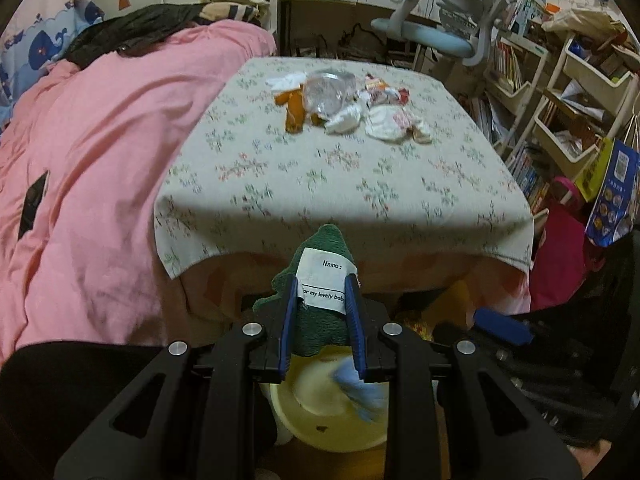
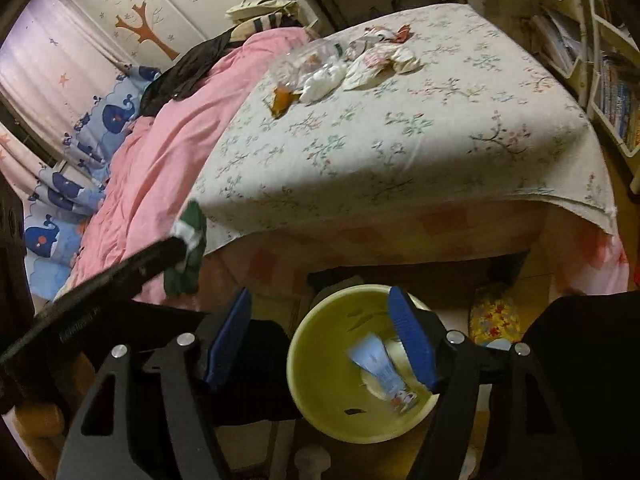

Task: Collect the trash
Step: 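Carry both held items to the yellow bin and open both tools, then raise both tools from the bin back over the table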

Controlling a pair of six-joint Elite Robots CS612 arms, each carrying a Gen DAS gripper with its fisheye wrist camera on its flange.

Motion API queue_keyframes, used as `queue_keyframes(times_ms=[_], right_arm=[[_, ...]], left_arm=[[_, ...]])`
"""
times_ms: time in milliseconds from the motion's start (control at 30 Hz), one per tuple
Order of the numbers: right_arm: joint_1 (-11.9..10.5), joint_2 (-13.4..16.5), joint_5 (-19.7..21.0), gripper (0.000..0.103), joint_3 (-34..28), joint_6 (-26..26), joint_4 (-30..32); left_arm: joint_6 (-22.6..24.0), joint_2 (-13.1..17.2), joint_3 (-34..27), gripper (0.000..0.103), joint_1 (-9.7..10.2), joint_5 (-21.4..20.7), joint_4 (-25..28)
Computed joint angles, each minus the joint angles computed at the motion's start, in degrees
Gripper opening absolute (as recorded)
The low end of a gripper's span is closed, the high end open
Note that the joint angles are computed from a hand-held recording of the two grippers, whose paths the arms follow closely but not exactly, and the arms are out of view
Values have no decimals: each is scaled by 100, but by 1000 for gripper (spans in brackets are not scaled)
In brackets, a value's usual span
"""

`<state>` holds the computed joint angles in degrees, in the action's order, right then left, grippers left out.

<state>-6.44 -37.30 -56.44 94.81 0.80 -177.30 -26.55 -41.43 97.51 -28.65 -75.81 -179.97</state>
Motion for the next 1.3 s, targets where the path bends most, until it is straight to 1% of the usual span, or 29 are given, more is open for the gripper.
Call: queue_keyframes(times_ms=[100, 167, 400, 433, 500, 567, 667, 800, 867, 1067, 1300], right_arm=[[18, -25, -172, 70, 53, 15, -184], [50, -40, -365, 73, 88, -5, -368], [109, -62, -919, 77, 181, -33, -897], [112, -60, -952, 77, 183, -26, -924], [120, -59, -1033, 77, 187, -19, -960], [130, -62, -1097, 79, 192, 0, -1000], [136, -64, -1192, 80, 209, 34, -1079], [151, -67, -1312, 81, 223, 84, -1167], [166, -72, -1413, 82, 237, 87, -1236], [223, -65, -1728, 89, 249, 26, -1433], [287, -52, -2072, 95, 242, -37, -1621]], left_arm=[[13, 10, 17, 23, -25, -73, 95], [19, 15, 33, 23, -41, -103, 136], [36, 13, 51, 24, -43, -276, 321], [35, 10, 56, 26, -42, -286, 337], [35, 7, 54, 33, -53, -274, 408], [16, -1, 74, 47, -72, -190, 403], [-6, -18, 99, 55, -86, -104, 373], [-75, -43, 140, 62, -98, 58, 259], [-104, -51, 165, 68, -103, 159, 176], [-172, -79, 222, 74, -121, 496, -94], [-189, -77, 250, 81, -159, 840, -390]])
